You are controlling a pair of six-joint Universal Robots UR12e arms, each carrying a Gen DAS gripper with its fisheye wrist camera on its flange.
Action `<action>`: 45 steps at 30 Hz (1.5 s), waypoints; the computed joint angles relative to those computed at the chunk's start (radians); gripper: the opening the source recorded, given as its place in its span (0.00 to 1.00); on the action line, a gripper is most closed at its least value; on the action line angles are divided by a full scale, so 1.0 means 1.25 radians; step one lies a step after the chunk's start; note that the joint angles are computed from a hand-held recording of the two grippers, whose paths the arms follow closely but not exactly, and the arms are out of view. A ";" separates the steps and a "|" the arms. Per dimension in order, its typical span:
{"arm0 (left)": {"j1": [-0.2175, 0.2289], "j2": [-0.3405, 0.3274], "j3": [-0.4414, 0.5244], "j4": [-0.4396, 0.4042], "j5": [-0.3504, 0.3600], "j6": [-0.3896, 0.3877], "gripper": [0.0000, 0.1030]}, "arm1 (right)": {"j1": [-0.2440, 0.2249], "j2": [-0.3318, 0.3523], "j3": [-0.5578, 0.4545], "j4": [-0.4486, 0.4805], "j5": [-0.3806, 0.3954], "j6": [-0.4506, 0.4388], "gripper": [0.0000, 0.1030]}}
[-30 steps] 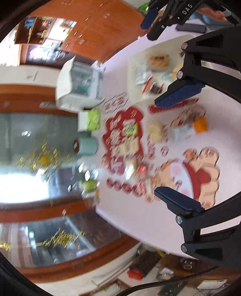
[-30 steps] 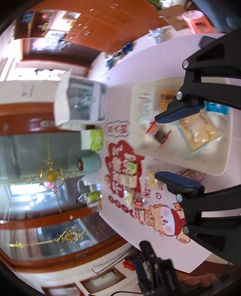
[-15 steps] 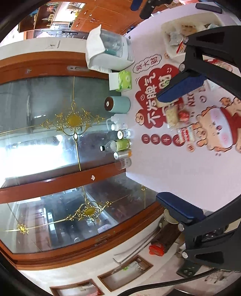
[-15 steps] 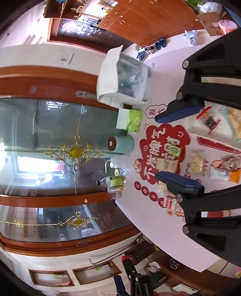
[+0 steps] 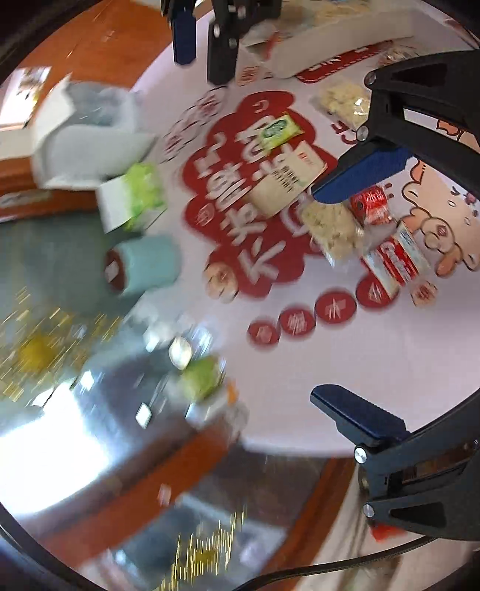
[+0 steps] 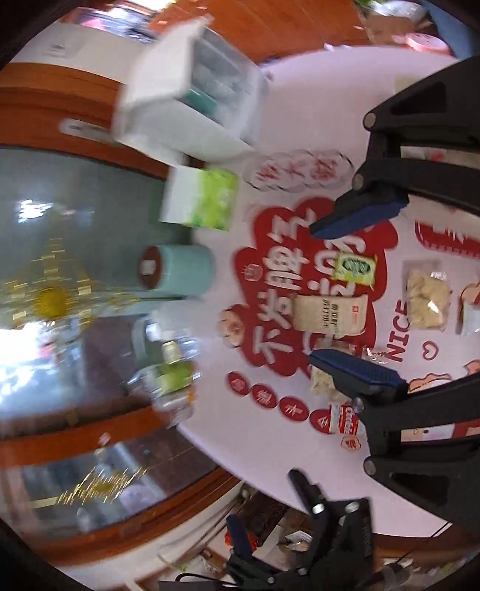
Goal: Organize snacks
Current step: 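Move both tools back over the snacks on the mat, then grasp the beige biscuit bag with the right tool while the left tool grasps the rice-cracker bag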
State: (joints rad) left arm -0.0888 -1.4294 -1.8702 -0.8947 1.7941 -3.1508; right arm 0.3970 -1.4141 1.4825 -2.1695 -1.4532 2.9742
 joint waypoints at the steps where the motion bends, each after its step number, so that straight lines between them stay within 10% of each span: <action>1: 0.010 -0.014 -0.007 0.000 -0.039 0.017 0.95 | 0.003 0.018 -0.005 0.018 -0.002 0.019 0.60; 13: 0.041 -0.127 -0.044 -0.012 -0.224 0.190 0.95 | 0.008 0.134 -0.035 0.134 0.044 0.129 0.60; 22: 0.064 -0.142 -0.077 0.046 -0.240 0.113 0.85 | 0.025 0.187 -0.057 0.152 0.023 0.146 0.60; 26: 0.073 -0.127 -0.098 0.085 -0.230 0.065 0.54 | 0.035 0.199 -0.062 0.152 0.000 0.131 0.62; 33: 0.101 -0.103 -0.115 0.090 -0.252 -0.023 0.54 | 0.066 0.198 -0.049 0.107 -0.080 0.082 0.53; 45: 0.067 0.025 -0.101 0.083 -0.251 -0.089 0.54 | 0.020 0.062 0.051 0.031 0.101 0.123 0.52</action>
